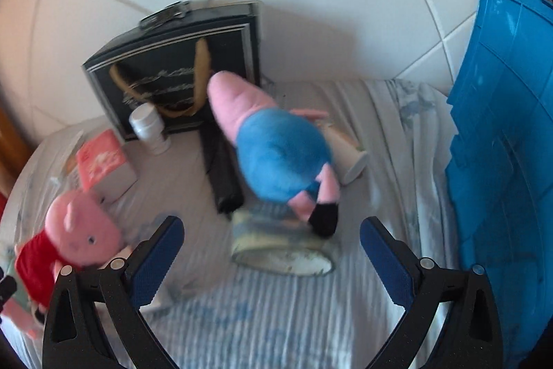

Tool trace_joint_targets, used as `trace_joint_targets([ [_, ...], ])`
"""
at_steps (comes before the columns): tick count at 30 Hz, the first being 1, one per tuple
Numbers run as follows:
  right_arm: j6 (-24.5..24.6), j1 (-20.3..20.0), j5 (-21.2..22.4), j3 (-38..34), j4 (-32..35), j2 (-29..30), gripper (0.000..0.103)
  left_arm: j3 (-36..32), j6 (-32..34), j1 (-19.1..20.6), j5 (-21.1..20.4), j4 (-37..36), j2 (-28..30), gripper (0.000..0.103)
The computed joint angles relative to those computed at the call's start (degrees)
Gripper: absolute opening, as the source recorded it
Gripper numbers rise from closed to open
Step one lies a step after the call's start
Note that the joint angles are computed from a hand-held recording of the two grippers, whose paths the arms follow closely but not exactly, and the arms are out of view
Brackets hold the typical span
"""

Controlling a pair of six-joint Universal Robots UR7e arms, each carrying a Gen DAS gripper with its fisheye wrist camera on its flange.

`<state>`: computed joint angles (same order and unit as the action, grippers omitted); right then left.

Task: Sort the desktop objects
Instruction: 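Grasp the long white medicine box with the left tool while the right tool grasps the white pill bottle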

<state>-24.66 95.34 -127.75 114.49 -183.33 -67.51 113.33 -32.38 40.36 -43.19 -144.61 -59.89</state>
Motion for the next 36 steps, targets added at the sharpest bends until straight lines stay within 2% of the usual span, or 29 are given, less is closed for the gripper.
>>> trace_joint_targets([
  [2, 0.7, -0.82, -0.07, -5.16, 0.99, 2.08, 0.103, -8.07, 5.28, 2.71, -1.87, 0.46, 4.05, 0.088],
  [4, 3.35, -1.7, -1.34, -12.22, 7.09, 4.48, 0.103, -17.31, 11.06, 5.34, -3.3, 1.89, 9.53, 0.088],
  [6, 5.44, -2.66, -3.4, -19.02, 13.19, 7.28, 0.103, -26.45, 14.27, 7.13, 0.45, 4.98, 15.69, 0.088],
  [8, 7.59, -3.99, -6.0, -25.87, 19.36, 10.38, 0.098, -36.13, 18.43, 9.6, 2.83, 8.91, 21.86, 0.089],
  [10, 6.8, -5.0, -10.93, -31.64, 21.51, 14.02, 0.083, -44.49, 18.74, 12.1, 6.92, 13.5, 27.03, 0.089],
  [12, 9.59, -6.58, -12.37, -36.02, 26.56, 15.94, 0.082, -51.78, 16.31, 15.06, 8.74, 18.61, 30.57, 0.089],
  [14, 10.48, -7.89, -11.57, -38.2, 29.42, 16.78, 0.082, -57.9, 12.99, 18.09, 8.91, 22.99, 33.03, 0.088],
  [16, 10.67, -8.73, -10.28, -39.08, 29.61, 17.41, 0.082, -63.47, 10.75, 20.43, 9.45, 26.94, 35.42, 0.088],
  [18, 12.62, -9.54, -6.35, -38.83, 31.09, 16.85, 0.084, -66.93, 11.62, 22.08, 8.07, 27.58, 36.95, 0.088],
  [21, 13.66, -10.04, -2.7, -38.71, 32.57, 16.95, 0.089, -68.38, 14.51, 23.63, 1.52, 24.45, 37.54, 0.088],
  [23, 13.49, -10.02, -2.4, -38.41, 33.74, 17.3, 0.098, -70.74, 12.99, 24.08, 0.85, 31.06, 38.64, 0.088],
  [24, 13.54, -10.16, -2.23, -38.15, 34.27, 17.41, 0.102, -71.23, 11.78, 24.21, 1.25, 34.87, 38.93, 0.083],
  [25, 13.96, -10.61, -0.07, -37.24, 34.71, 16.79, 0.102, -69.72, 11.1, 24.28, 1.49, 36.28, 38.3, 0.068],
  [27, 14.24, -11.09, 2.74, -36.1, 36.09, 15.88, 0.101, -64.37, 10.49, 24.28, -0.59, 33.9, 35.24, 0.055],
  [28, 13.12, -11.02, 4.02, -35.21, 36.41, 15.5, 0.097, -61.78, 10.67, 24.02, -0.2, 32.95, 33.94, 0.044],
  [29, 12.29, -11.0, 5.45, -34.66, 37.78, 15.2, 0.094, -58.96, 10.56, 23.89, -1.11, 31.68, 32.36, 0.04],
  [31, 14.13, -11.07, 9.49, -33.54, 41.5, 14.34, 0.063, -54.09, 10.04, 23.2, -1.12, 31.4, 29.91, 0.037],
  [32, 14.17, -10.85, 9.42, -32.31, 40.83, 14.12, 0.06, -51.31, 10.33, 22.83, -2.16, 30.82, 28.51, 0.036],
  [34, 11.76, -9.59, 6.54, -29.15, 36.76, 13.79, 0.057, -45.68, 11.92, 21.77, -3.93, 29.53, 25.91, 0.035],
  [36, 12.4, -9.52, 8.79, -26.42, 37.58, 12.18, 0.054, -39.88, 11.46, 20.8, -5.79, 28.15, 23.06, 0.035],
])
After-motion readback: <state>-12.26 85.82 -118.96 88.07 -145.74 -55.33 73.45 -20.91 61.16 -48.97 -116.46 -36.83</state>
